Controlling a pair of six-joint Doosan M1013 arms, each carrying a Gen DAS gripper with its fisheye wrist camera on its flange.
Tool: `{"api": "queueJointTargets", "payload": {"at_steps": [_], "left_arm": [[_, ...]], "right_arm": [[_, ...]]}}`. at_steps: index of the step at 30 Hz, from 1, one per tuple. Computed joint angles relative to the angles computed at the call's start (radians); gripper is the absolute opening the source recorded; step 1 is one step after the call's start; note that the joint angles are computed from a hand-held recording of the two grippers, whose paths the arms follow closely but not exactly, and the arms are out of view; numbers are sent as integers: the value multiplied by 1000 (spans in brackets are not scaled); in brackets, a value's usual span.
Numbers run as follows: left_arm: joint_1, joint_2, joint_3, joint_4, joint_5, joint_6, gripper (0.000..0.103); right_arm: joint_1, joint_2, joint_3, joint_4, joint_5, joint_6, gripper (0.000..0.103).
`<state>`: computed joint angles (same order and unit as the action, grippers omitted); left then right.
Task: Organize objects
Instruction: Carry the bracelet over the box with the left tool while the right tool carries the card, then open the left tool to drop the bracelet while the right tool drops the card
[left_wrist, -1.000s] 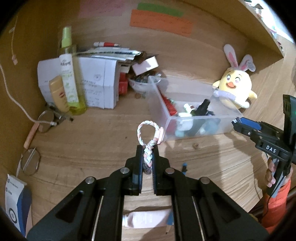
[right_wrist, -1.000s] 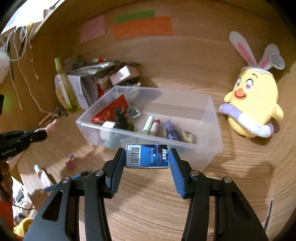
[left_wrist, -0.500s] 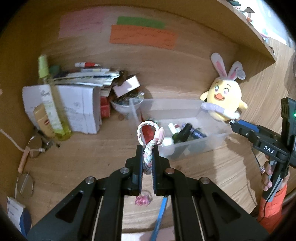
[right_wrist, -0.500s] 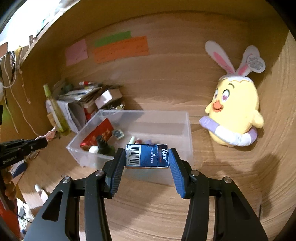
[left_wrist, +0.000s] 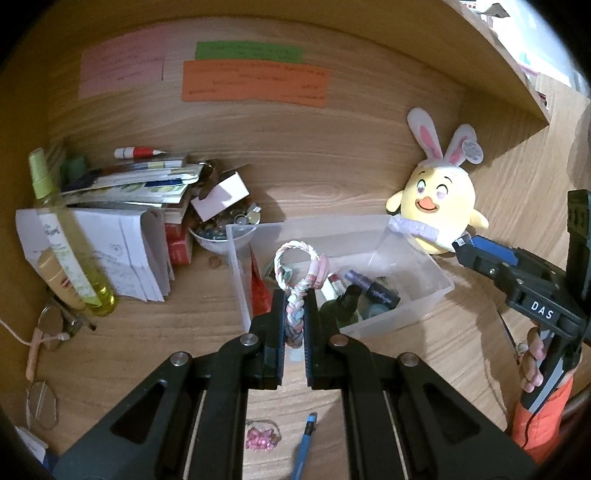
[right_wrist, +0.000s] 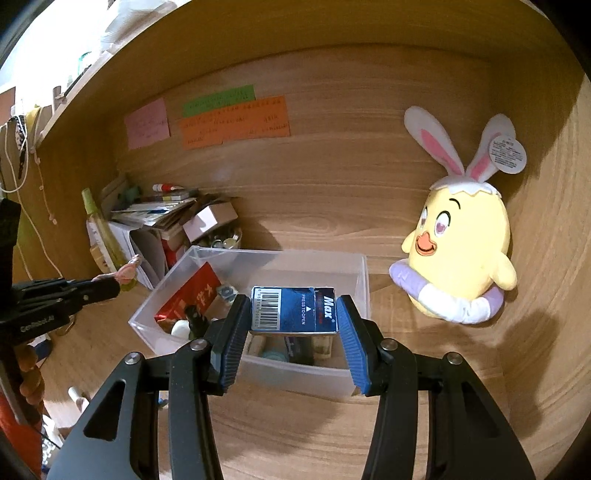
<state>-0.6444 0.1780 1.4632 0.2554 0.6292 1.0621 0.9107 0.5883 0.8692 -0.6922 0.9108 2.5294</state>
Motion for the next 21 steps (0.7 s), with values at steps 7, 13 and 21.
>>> {"api": "queueJointTargets", "payload": {"at_steps": [7,13,21], "left_arm": [[8,41,-49,-52,37,40,7],[21,72,-78,-119,62,76,7],[27,100,-106,-129,94,92,7]], "right_arm": [[-15,32,-61,49,11,-71,44],[-23,70,-129,68,51,-120,44],[-39,111,-179,124,86,-161,44]]}}
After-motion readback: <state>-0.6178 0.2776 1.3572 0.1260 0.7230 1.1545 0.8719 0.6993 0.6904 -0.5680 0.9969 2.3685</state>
